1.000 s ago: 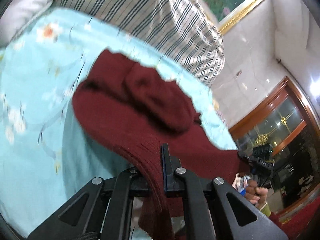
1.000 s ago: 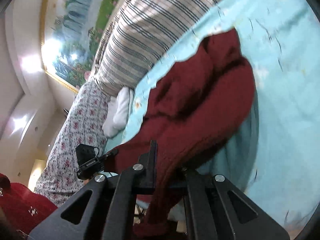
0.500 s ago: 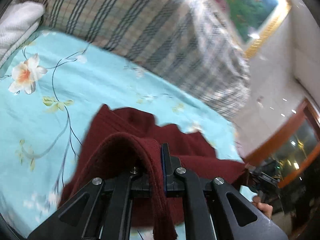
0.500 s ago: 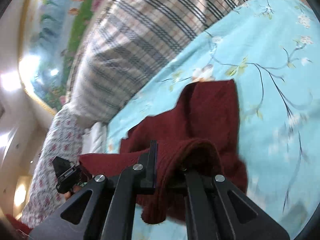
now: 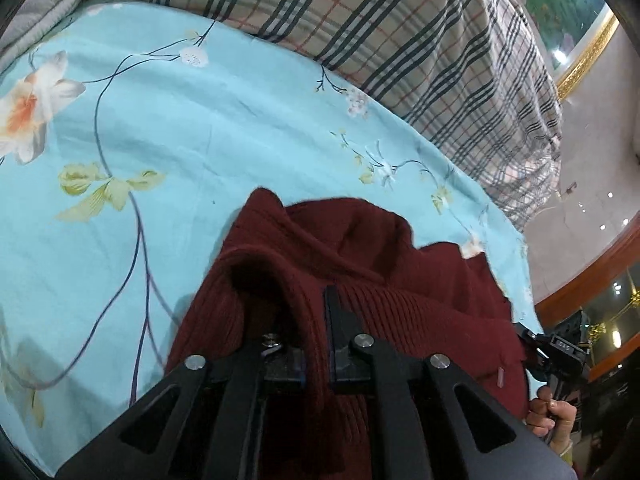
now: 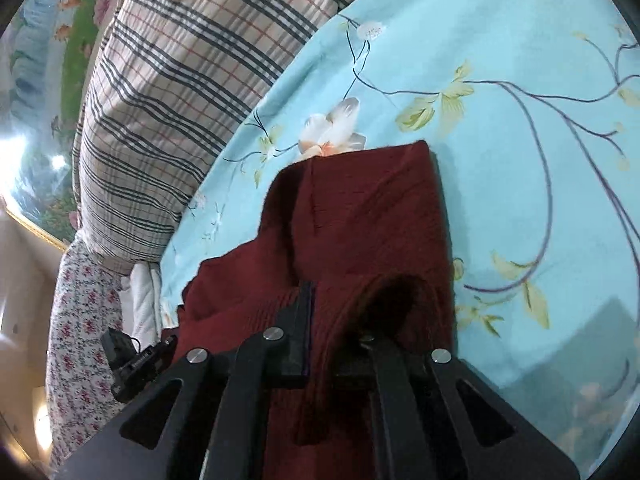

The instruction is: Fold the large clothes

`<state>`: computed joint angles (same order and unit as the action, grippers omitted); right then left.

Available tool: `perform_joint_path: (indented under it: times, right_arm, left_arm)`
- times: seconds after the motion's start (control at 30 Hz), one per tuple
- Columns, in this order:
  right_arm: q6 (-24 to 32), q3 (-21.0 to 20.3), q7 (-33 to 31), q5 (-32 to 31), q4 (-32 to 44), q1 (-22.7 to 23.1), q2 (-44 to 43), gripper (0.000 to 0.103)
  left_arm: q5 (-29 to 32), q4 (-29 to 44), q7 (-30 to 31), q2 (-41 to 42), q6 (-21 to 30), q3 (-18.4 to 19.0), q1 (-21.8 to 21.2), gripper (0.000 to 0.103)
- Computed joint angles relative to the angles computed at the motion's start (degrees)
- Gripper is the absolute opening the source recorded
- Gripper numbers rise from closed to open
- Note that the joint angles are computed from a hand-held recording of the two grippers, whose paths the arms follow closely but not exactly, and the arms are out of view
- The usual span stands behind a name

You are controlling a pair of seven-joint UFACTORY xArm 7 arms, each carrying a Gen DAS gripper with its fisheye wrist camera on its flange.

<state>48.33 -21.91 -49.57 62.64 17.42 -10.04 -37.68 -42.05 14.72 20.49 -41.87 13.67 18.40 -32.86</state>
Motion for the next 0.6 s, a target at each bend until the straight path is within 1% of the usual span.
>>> perform_joint_path:
  times: [0.03,0.07,0.1,0.13,0.17,0.2,0.23,0.27,0.3,0.33,0.37,0.4,0.43,0.47,0.5,0.57,0.6]
  right_arm:
    - [0.3,0.2,0.9,-1.2,-0.7,-1.1,-1.7,0.01]
    - [-0.1,0.7,1.8,-2.5,-1.6,-2.3,-3.9,0.017]
    - [-0.5,1.2,3.0,-4.0,-2.7,-3.4,-6.5,0.029]
    - [-0.7,1.1,3.9,-5.6,-3.9,-4.6,-9.5,0.036]
    - [-0.4,0.8,5.0,-7.5,-5.3,-5.9,-13.3,0.046]
    - [0.2,0.5,6.2,-9.4,-6.6,-7.2,-17.0,0.049]
    - [0.4,0.4,7.2,-10.9,-7.4,-7.6,-19.2,0.049]
    - [1.2,0.5,8.4,-12.6,-8.2,-8.0,-22.0,0.049]
    - [2.4,0.5,9.1,-14.0,-8.9,-7.5,-24.5,0.049]
    - [4.5,1.2,9.2,-15.8,-9.3,-5.5,-26.7,0.049]
    - [5.0,2.4,9.5,-17.3,-9.6,-3.7,-27.9,0.049]
    - [5.1,5.3,9.9,-19.2,-10.0,-1.1,-28.8,0.049]
    - [4.6,6.8,10.4,-20.4,-10.2,0.8,-29.0,0.049]
    - [3.0,9.8,10.7,-21.7,-10.3,3.5,-28.4,0.049]
    - [0.0,12.4,10.9,-22.7,-10.3,5.6,-27.2,0.049]
    - [-5.1,12.9,10.7,-23.4,-9.4,8.5,-23.2,0.049]
    - [-9.3,11.6,10.0,-22.4,-8.0,10.3,-18.9,0.048]
  left_arm:
    - [1.3,-0.9,-1.5,-2.6,2.3,-1.8,2.4,0.014]
    - [2.6,-2.1,-3.1,-5.8,4.8,-3.6,4.6,0.017]
    - [3.3,-3.1,-4.1,-8.8,6.7,-4.6,5.7,0.024]
    - [3.7,-4.3,-5.0,-12.3,8.6,-5.3,6.2,0.031]
    - [4.0,-5.6,-5.8,-16.0,11.0,-5.7,6.2,0.033]
    - [3.8,-6.4,-6.5,-18.5,12.7,-6.1,5.3,0.038]
    - [3.3,-7.2,-6.9,-20.7,14.1,-6.4,3.6,0.041]
    - [2.5,-7.7,-6.9,-21.7,15.0,-7.2,0.5,0.043]
    - [2.0,-7.6,-6.8,-20.9,14.9,-8.0,-2.0,0.043]
    - [1.3,-7.0,-6.9,-18.6,13.8,-9.3,-4.8,0.043]
    - [0.9,-6.4,-7.0,-16.1,12.5,-10.2,-6.6,0.043]
    - [0.9,-5.1,-7.2,-12.4,11.3,-11.1,-8.0,0.043]
    - [1.3,-3.9,-7.6,-9.6,10.9,-11.6,-8.3,0.043]
    - [1.6,-2.1,-7.6,-6.0,10.5,-11.6,-8.6,0.043]
    - [1.7,-0.7,-7.2,-3.6,10.2,-11.3,-8.6,0.039]
    - [2.0,2.1,-6.3,0.3,9.2,-10.8,-7.3,0.037]
    - [1.9,3.1,-5.9,1.9,8.2,-10.7,-6.5,0.037]
